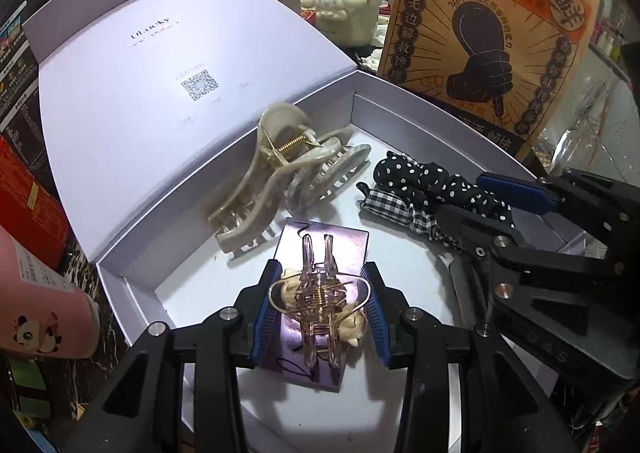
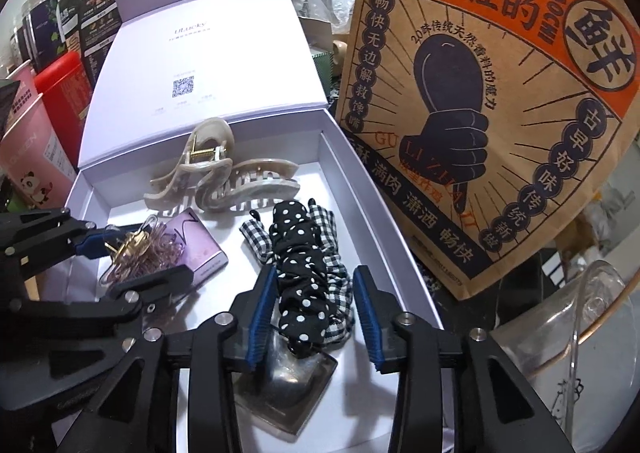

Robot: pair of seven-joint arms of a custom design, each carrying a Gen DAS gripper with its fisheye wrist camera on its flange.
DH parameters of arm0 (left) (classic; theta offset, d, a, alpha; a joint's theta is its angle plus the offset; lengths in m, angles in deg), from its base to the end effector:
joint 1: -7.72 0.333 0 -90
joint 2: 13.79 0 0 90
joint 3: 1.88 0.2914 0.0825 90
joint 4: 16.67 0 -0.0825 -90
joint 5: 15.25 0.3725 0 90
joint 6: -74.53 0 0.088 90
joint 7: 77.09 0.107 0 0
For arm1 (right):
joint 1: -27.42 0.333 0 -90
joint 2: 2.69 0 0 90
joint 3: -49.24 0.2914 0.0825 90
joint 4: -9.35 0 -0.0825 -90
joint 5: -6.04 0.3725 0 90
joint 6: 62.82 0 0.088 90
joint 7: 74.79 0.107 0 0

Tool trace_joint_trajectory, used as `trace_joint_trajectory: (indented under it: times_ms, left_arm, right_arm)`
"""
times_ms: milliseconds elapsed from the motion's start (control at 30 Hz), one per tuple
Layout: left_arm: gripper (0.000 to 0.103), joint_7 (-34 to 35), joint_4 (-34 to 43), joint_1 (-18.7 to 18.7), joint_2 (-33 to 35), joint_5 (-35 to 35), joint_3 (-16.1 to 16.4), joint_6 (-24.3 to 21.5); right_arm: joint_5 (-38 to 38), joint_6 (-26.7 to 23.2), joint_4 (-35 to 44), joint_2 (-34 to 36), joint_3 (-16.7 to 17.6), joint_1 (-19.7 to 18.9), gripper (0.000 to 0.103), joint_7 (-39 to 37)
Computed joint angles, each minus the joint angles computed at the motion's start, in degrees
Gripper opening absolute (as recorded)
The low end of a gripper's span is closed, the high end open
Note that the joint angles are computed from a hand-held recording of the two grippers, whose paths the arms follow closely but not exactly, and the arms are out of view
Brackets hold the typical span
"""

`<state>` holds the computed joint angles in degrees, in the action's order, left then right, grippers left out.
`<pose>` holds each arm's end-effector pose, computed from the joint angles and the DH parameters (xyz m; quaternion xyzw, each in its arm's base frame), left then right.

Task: Organize rigid objects
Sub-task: 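Lower the clip and scrunchie into the box and open both tools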

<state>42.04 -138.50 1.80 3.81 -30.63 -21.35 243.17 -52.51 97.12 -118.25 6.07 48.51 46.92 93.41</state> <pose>0.5515 -0.2350 0.3128 -0.4230 0.8638 -0.2497 0.1117 0.5083 0.2142 0.3177 -0.6259 0.7138 -0.2476 0.1933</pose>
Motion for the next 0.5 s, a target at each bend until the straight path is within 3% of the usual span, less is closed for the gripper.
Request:
trace_joint_trajectory:
  times_ms: [167, 500]
  left_arm:
    - [0.041, -2.7, 0.6, -1.9, 0.2, 3.3, 2.1, -0.1]
    - [0.041, -2.2, 1.9, -0.4, 0.4, 3.4, 1.2, -2.4]
  right_arm:
    - [-0.1, -0.8, -0.3, -0.6, 0.2, 0.0, 0.040, 0.4]
    - [-1.8, -1.7, -2.6, -3.8, 1.4, -0.3, 0.044, 2.7]
